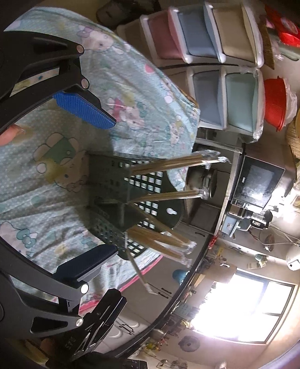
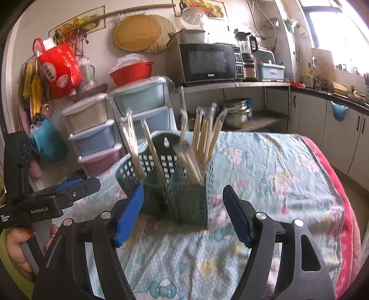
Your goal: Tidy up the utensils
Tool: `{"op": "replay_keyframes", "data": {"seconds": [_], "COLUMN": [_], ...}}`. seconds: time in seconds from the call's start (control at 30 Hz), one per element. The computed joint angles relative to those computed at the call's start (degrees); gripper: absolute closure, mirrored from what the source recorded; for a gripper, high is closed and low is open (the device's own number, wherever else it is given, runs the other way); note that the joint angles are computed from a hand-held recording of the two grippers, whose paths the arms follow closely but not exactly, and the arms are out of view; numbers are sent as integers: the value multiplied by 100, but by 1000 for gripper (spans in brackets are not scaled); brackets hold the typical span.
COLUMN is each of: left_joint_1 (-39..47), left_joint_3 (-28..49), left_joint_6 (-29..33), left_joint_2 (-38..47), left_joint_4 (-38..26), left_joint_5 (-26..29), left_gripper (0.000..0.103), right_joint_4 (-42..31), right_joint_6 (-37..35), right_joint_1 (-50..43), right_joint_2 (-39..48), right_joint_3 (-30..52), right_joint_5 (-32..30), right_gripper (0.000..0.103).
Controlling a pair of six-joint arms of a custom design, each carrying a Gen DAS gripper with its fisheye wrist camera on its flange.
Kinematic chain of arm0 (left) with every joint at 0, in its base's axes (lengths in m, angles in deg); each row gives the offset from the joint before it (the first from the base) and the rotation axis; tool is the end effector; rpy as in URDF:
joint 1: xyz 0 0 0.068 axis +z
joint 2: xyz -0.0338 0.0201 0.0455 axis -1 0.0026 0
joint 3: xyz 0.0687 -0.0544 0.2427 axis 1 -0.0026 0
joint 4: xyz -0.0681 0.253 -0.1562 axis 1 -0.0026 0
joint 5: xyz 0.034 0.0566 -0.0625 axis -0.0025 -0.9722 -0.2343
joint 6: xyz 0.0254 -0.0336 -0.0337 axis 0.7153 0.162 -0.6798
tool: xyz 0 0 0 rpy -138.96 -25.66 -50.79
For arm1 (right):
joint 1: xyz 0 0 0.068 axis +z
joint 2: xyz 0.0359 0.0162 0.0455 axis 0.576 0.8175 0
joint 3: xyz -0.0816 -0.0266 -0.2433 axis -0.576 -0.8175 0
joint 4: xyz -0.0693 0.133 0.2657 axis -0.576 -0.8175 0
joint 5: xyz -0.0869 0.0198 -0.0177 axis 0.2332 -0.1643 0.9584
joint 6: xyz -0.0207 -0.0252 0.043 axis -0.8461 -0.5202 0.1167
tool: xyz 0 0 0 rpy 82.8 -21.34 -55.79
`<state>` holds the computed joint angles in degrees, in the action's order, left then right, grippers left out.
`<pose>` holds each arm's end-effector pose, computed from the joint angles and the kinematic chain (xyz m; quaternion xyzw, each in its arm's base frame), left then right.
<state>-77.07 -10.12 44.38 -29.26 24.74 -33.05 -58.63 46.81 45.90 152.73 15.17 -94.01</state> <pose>0.2317 0.0445 0.1755 -0.1239 0.8645 -0.0863 0.4795 0.3117 0.0763 0.1901 -0.2428 0.8244 0.2306 0.4564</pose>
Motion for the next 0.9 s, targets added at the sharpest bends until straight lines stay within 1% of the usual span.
{"op": "replay_keyframes", "data": {"seconds": [0.13, 0.3, 0.5, 0.6, 0.67, 0.9], "left_joint_1": [-78, -240, -454, -521, -578, -758], "left_joint_3": [-305, -799, -1200, -1318, -1411, -1737], "left_joint_6": [15, 17, 76, 92, 78, 68], "left_joint_2": [-195, -656, -1046, -1150, -1240, -1819], "left_joint_4": [130, 346, 557, 607, 659, 690], "left_joint_5": [-241, -516, -707, -716, -769, -963], "left_gripper": [11, 11, 11, 11, 11, 11], "right_joint_4": [45, 215, 528, 673, 902, 1806], "right_joint_6": [-110, -171, -148, -60, 12, 228], "right_joint_1": [16, 48, 32, -18, -44, -226], "right_joint_2": [24, 47, -73, -148, -265, -712], "right_joint_3": [-230, -513, -917, -1060, -1248, -1855], "right_joint_5": [106, 248, 422, 452, 539, 763], "right_gripper": [33, 31, 27, 25, 23, 12]}}
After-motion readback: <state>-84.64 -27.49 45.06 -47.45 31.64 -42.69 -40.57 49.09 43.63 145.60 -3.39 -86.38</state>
